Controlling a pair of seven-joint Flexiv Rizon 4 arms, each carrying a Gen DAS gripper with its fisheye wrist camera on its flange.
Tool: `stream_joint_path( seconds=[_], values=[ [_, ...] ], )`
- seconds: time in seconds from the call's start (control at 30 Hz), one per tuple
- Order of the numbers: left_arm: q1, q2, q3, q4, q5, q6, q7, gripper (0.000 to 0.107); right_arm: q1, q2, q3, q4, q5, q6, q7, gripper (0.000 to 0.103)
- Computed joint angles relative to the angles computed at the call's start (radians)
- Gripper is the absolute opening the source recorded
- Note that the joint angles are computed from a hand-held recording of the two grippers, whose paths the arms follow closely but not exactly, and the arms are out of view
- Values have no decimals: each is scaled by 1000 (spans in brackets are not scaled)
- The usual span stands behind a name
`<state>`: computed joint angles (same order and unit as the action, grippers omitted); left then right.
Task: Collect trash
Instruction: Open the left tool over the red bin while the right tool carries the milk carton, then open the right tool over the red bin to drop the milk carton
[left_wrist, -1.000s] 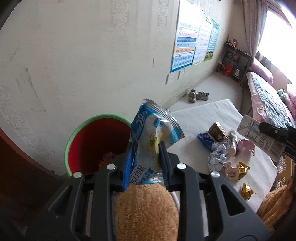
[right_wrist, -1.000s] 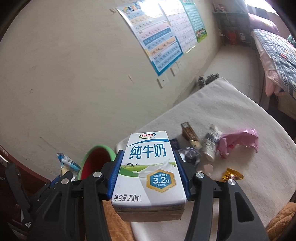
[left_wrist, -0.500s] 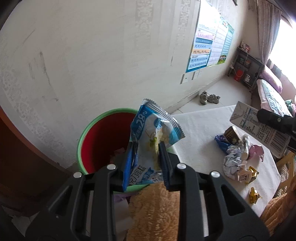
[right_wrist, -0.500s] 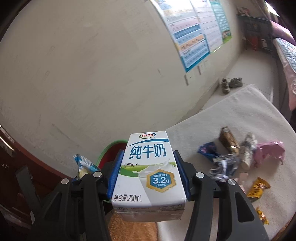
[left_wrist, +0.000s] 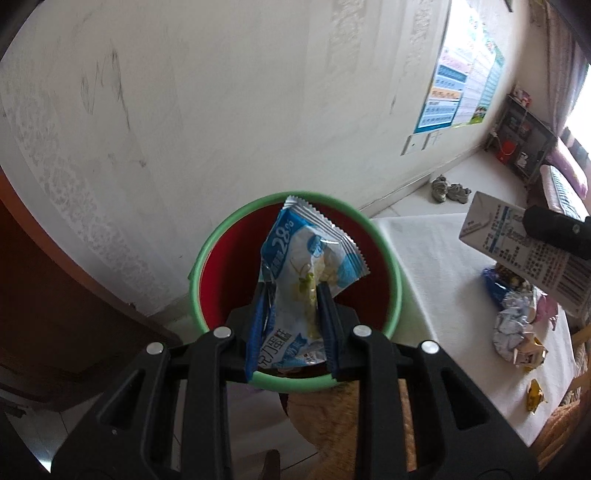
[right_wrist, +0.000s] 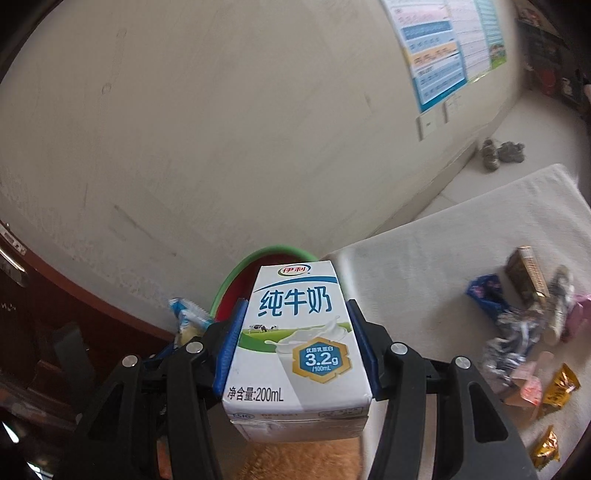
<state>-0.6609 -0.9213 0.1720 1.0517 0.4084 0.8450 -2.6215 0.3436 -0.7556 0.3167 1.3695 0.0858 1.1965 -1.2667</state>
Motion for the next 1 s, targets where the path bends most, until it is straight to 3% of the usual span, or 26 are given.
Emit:
stream_joint_path(
  seconds=[0.2, 0.5, 0.53, 0.57, 0.63, 1.0],
  values=[
    [38, -13, -20, 12, -39, 3, 27, 26, 20, -80, 22, -139, 14, -106, -5, 51],
    [46, -23, -8, 7, -51, -2, 29, 26, 57, -138, 5, -255, 43, -185, -15, 53],
    [42, -24, -1, 4, -48, -7, 21, 33, 57, -142, 4, -262, 48, -190, -15, 54],
    [39, -24, 3, 4, -45, -9, 12, 49, 57, -145, 3, -269, 54, -195, -13, 59],
    [30, -21, 19, 10, -31, 1, -23, 59, 56, -143, 2, -265, 69, -182, -13, 62],
    [21, -23, 7, -26, -7, -29, -13, 59, 42, -60, -20, -130, 62, -95, -12, 63]
  ],
)
